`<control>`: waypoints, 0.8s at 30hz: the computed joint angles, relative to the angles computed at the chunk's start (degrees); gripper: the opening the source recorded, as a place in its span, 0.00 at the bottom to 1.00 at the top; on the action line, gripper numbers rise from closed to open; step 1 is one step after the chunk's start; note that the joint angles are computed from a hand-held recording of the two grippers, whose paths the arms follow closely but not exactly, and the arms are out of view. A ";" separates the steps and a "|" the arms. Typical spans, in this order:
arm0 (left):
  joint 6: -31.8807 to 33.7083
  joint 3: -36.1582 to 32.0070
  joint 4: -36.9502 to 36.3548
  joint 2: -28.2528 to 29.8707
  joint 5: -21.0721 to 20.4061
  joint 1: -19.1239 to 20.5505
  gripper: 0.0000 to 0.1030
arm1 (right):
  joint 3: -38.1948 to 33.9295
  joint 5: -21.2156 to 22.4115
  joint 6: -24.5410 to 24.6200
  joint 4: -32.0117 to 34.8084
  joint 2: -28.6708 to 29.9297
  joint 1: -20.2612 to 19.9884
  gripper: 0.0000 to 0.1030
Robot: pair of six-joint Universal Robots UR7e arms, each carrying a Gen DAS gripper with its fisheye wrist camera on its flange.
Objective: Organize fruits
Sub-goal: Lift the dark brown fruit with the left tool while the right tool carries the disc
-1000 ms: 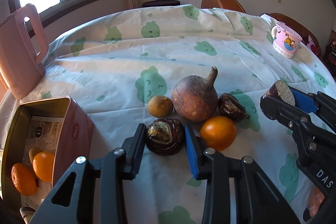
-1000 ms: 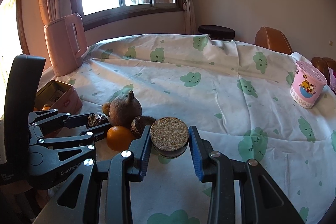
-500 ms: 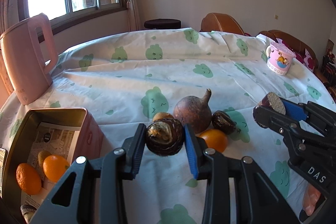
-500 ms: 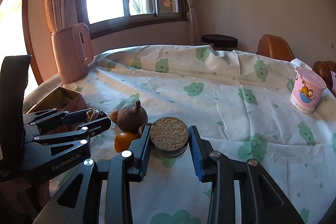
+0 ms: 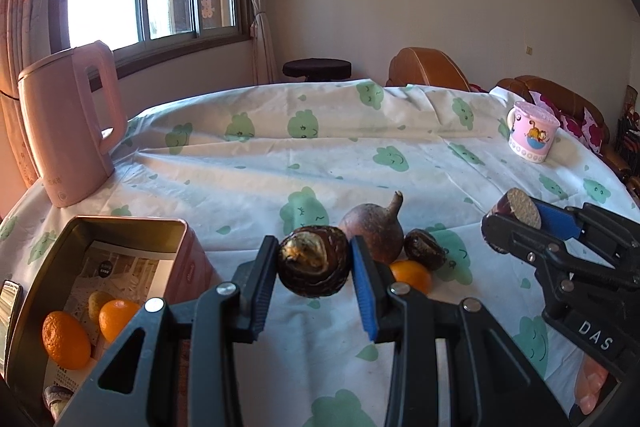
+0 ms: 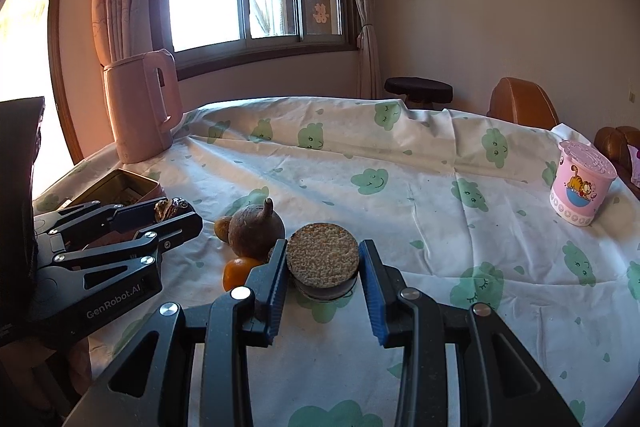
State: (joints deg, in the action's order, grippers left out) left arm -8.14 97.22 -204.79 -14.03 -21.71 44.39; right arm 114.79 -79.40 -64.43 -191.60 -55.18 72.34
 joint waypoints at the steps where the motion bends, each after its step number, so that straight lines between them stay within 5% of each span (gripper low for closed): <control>1: 0.41 -0.01 -0.75 0.16 0.15 -0.10 0.37 | 0.13 0.19 -0.10 -0.23 -0.03 -0.05 0.36; 24: 12.30 -1.97 -15.51 3.44 2.58 -1.79 0.37 | 1.94 3.91 -1.05 -3.99 -0.44 -0.99 0.36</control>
State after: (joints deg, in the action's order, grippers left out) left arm 4.16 95.25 -220.30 -10.59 -19.13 42.60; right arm 116.74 -75.49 -65.48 -195.59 -55.62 71.35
